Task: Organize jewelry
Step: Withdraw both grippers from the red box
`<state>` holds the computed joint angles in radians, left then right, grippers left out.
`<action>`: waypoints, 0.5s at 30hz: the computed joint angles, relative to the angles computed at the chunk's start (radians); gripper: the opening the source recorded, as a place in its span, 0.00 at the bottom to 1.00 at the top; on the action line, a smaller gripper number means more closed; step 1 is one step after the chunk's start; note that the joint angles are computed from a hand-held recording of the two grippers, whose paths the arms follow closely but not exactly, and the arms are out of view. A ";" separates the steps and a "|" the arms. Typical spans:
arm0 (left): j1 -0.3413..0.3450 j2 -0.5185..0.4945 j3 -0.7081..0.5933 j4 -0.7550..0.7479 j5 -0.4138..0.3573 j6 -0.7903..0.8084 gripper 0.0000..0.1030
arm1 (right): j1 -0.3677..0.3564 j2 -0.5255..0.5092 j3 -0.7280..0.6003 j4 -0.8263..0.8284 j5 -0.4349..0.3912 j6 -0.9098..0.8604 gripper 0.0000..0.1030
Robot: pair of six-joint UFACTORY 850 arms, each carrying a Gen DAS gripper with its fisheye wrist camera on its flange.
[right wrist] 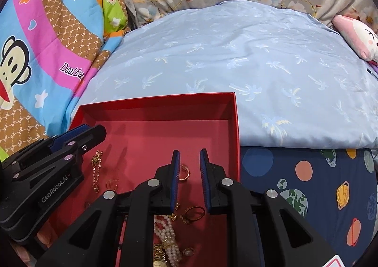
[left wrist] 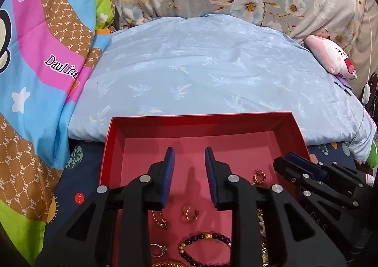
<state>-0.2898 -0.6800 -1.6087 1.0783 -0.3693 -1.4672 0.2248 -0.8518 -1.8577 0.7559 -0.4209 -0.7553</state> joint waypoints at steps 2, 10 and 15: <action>-0.003 0.005 0.005 0.014 -0.007 -0.017 0.25 | -0.001 0.008 0.012 0.017 0.002 -0.016 0.16; -0.030 0.054 0.073 0.133 -0.051 -0.121 0.25 | -0.001 0.098 0.141 0.142 0.044 -0.163 0.16; -0.041 0.101 0.138 0.150 -0.053 -0.167 0.25 | -0.005 0.173 0.244 0.253 0.055 -0.273 0.16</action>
<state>-0.3306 -0.5786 -1.4703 1.2282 -0.4227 -1.6347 0.2201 -0.6792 -1.6135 1.0092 -0.3662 -1.0284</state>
